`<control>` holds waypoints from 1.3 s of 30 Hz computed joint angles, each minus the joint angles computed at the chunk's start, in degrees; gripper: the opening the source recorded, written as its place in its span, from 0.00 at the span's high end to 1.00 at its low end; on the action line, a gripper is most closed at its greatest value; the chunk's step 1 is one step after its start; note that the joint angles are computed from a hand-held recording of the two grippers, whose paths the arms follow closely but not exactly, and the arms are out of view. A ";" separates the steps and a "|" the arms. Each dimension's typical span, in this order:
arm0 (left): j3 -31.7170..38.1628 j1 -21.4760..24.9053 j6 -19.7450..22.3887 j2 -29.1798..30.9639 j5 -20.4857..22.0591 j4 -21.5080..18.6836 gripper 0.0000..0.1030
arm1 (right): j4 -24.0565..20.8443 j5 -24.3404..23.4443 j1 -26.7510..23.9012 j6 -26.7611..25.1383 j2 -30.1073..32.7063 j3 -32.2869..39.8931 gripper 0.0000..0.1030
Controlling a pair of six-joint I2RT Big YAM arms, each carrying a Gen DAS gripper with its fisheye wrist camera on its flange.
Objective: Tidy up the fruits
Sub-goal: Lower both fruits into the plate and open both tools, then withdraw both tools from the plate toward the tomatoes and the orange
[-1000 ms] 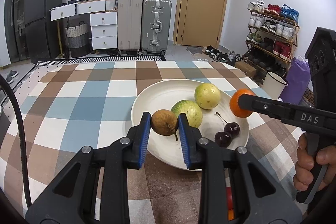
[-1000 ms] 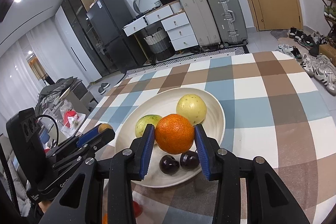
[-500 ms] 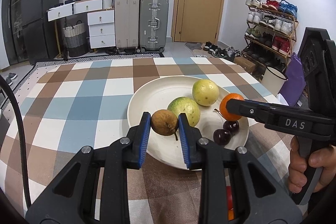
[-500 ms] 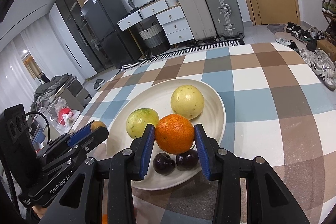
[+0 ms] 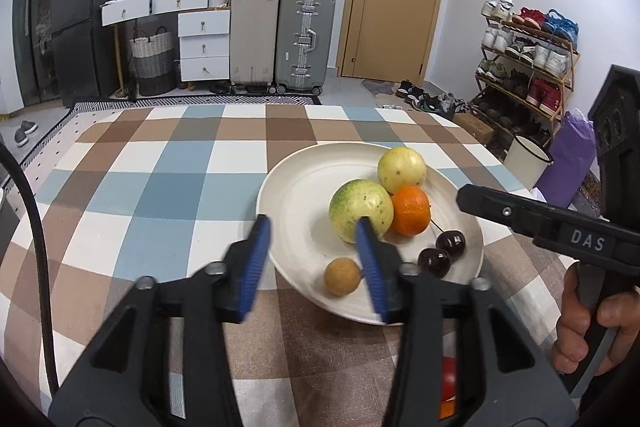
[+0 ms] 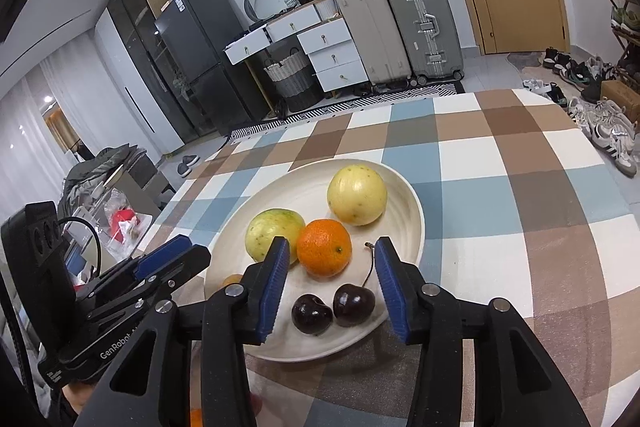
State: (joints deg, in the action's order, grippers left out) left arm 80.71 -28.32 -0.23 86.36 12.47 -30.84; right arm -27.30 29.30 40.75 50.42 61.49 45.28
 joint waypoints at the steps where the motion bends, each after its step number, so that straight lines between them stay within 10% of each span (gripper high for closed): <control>1: -0.17 0.16 -0.31 -0.11 0.08 0.32 0.46 | -0.35 0.45 0.23 0.07 -0.16 0.06 0.50; 13: -3.78 1.21 -0.07 -3.62 -1.65 0.91 0.01 | -5.57 4.26 3.08 2.35 -2.54 -0.04 0.05; 39: -14.51 -0.57 3.39 -17.11 -0.53 -3.07 0.01 | -20.99 7.54 14.22 16.34 -3.93 2.51 0.01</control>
State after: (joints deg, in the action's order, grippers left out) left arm 66.21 -28.89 3.16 69.25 11.94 -33.91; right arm -48.29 36.84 54.98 66.76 57.56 47.78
